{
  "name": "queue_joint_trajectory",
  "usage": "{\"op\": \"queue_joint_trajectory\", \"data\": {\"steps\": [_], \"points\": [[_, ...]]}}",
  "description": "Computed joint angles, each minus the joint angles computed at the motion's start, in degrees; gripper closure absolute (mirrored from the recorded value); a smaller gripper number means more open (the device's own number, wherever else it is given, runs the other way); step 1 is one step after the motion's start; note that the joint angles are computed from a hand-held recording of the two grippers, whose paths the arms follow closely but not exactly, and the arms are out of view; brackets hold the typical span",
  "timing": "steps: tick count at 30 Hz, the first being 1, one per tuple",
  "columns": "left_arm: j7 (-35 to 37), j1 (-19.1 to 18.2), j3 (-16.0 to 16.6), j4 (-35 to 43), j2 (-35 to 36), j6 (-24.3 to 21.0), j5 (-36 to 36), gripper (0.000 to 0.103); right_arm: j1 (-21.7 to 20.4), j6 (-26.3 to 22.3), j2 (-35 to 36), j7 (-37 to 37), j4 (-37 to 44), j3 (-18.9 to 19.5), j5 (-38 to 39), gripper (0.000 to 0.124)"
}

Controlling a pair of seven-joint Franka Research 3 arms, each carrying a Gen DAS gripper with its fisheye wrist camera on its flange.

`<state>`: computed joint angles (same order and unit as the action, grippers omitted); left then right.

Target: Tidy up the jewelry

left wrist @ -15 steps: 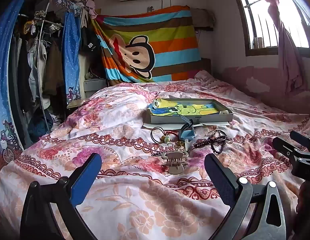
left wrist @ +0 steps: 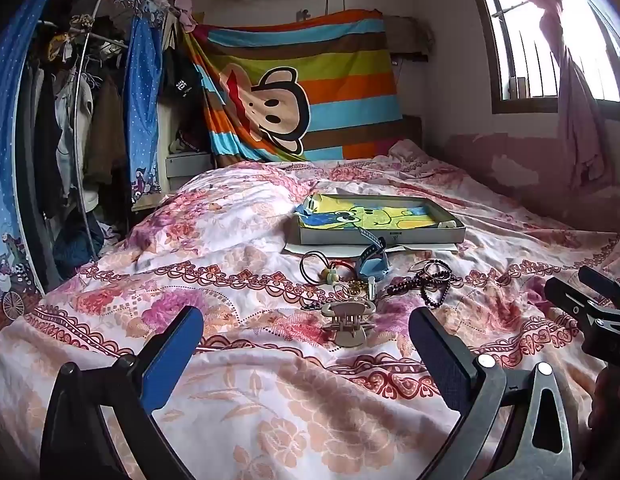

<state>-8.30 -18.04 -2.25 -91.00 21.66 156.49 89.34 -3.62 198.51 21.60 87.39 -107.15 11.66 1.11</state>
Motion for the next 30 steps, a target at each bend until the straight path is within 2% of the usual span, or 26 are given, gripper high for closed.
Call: {"op": "queue_joint_trajectory", "data": {"steps": [30], "points": [[-0.2, 0.0, 0.0, 0.0, 0.0, 0.1, 0.1, 0.0, -0.6, -0.3, -0.1, 0.7, 0.0, 0.5, -0.6, 0.022]]}}
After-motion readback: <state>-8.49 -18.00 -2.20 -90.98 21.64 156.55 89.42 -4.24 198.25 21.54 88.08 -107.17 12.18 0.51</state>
